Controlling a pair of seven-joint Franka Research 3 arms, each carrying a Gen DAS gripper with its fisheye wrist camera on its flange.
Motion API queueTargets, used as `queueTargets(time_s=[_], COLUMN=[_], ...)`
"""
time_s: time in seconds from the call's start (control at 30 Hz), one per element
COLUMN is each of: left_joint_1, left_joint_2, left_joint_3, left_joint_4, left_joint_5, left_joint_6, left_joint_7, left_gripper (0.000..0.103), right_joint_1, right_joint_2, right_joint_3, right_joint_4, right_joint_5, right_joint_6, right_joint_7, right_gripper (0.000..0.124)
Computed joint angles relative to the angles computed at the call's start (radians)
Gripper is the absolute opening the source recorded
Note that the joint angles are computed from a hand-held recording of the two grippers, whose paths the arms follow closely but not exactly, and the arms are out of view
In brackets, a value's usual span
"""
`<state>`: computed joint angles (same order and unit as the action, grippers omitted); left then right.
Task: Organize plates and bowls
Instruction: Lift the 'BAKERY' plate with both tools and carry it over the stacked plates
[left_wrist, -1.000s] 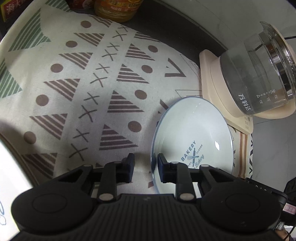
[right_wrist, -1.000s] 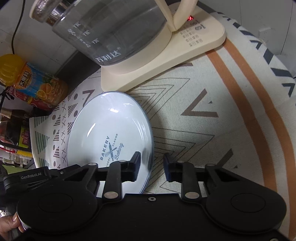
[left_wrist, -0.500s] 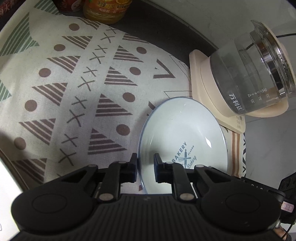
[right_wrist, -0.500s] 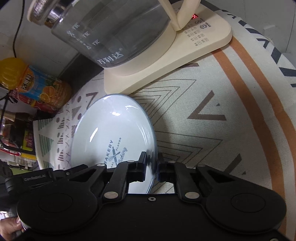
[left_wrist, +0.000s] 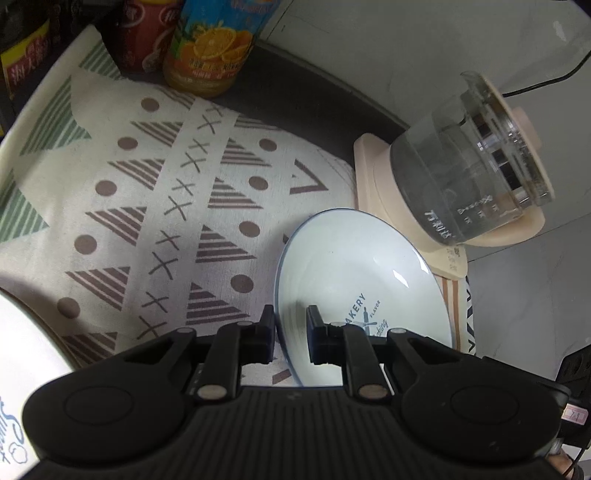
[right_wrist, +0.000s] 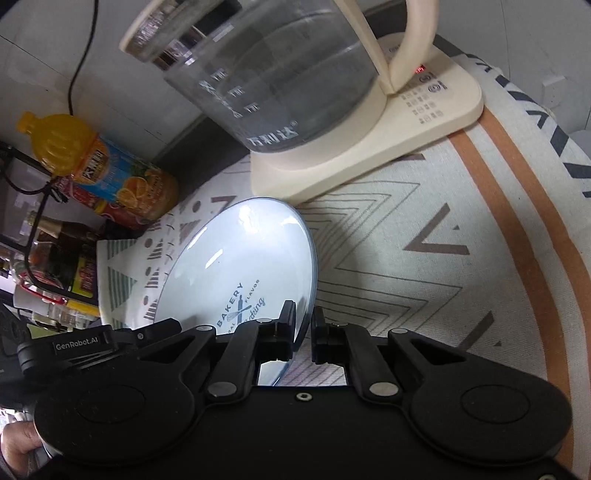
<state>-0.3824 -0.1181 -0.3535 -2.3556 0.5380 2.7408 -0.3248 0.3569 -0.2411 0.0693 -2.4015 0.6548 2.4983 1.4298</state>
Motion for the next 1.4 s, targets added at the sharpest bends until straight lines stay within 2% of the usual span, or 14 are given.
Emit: queueTargets(time_s=[0.3, 0.6, 1.07, 1.4], left_joint_1=[-0.001, -0.019, -0.063, -0.115], left_joint_2=[-0.079, -0.191, -0.44, -0.615], left_joint_3=[-0.025, -0.03, -0.04, -0.039], left_joint_4=[-0.01, -0.042, -0.191, -0.299], left_joint_5=[0.03, -0.04, -0.181, -0.265], left_joint_6=[-0.052, -0.12, -0.196, -0.269], left_joint_7=[-0.027, 0.08, 0.183, 0.214], left_gripper=[0.015, 0.015, 0.015, 0.015], right_joint_1=[0.018, 0.047, 0.129, 0.205], right_joint_2=[-0.051, -0.13, -0.257, -0.292], right_joint_3=[0.008, 0.032, 0.099, 0.142], right_joint_4=[0.001, -0.033, -0.129, -0.177], right_joint_5=[0.001, -0.016, -0.092, -0.125], right_joint_6=[0.02, 0.065, 0.155, 0.201], right_joint_7=[-0.015, 0.043, 0.202, 0.322], right_gripper=[0.008, 0.009, 0.009, 0.009])
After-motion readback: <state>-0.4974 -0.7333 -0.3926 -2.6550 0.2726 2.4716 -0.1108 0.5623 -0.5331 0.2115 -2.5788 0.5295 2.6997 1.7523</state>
